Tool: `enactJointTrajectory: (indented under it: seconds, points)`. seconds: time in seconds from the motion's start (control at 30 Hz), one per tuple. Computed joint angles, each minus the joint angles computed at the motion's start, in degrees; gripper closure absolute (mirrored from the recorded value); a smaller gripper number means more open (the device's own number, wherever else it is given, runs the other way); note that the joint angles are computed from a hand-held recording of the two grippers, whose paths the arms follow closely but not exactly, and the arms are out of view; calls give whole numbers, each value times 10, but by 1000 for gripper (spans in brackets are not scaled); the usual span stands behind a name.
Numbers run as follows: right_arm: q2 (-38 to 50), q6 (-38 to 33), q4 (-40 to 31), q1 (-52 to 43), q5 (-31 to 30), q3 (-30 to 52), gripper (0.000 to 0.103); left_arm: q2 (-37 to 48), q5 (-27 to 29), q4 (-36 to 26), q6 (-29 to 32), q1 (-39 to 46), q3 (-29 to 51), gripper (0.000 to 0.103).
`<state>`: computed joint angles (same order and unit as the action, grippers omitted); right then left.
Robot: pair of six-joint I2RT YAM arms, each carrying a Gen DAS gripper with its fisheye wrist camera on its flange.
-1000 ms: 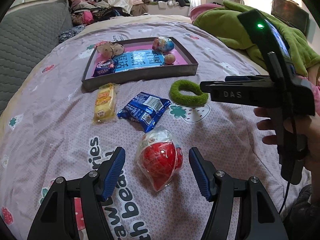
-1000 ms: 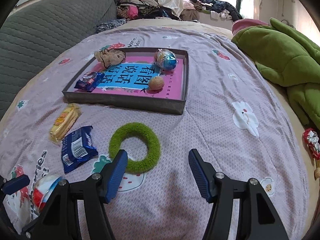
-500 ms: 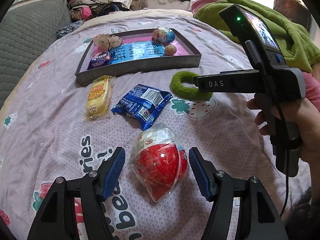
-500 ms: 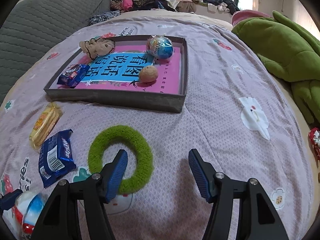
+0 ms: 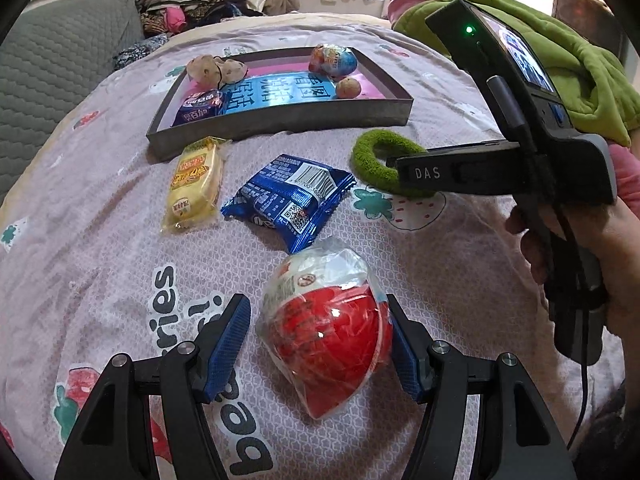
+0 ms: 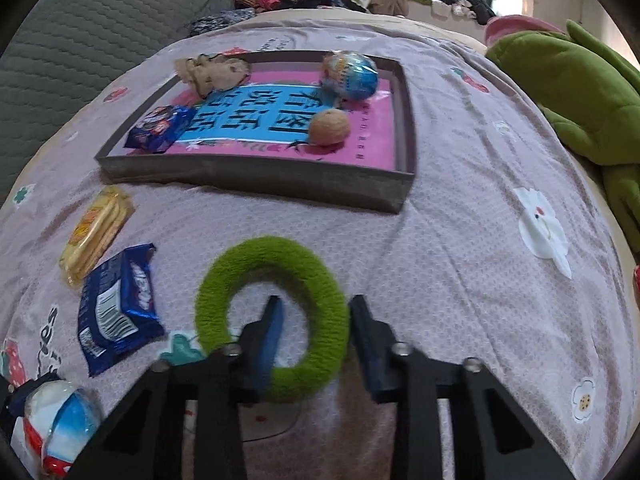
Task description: Organize objects
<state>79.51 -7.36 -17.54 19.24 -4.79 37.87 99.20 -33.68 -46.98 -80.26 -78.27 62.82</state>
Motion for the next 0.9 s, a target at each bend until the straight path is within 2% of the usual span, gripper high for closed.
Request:
enactJointTrajectory:
  seconds: [0.07, 0.13, 0.23, 0.37, 0.67, 0.9]
  points:
    - [-4, 1, 0, 9, 6, -2, 81, -2, -1, 6, 1, 0, -4, 36]
    - [-7, 6, -1, 9, 4, -4, 89, -4, -2, 11, 2, 0, -7, 36]
    - [-6, 7, -3, 2, -9, -2, 89, -9, -1, 22, 5, 0, -15, 36]
    - [-10, 6, -5, -1, -13, -4, 89, -17, 2, 41, 14, 0, -24, 49]
    - [-22, 9, -17, -8, -29, -6, 90, -24, -2, 36, 15, -8, -27, 50]
    - [-73, 8, -49, -14, -40, -23, 90, -36, -11, 17, 4, -19, -21, 50]
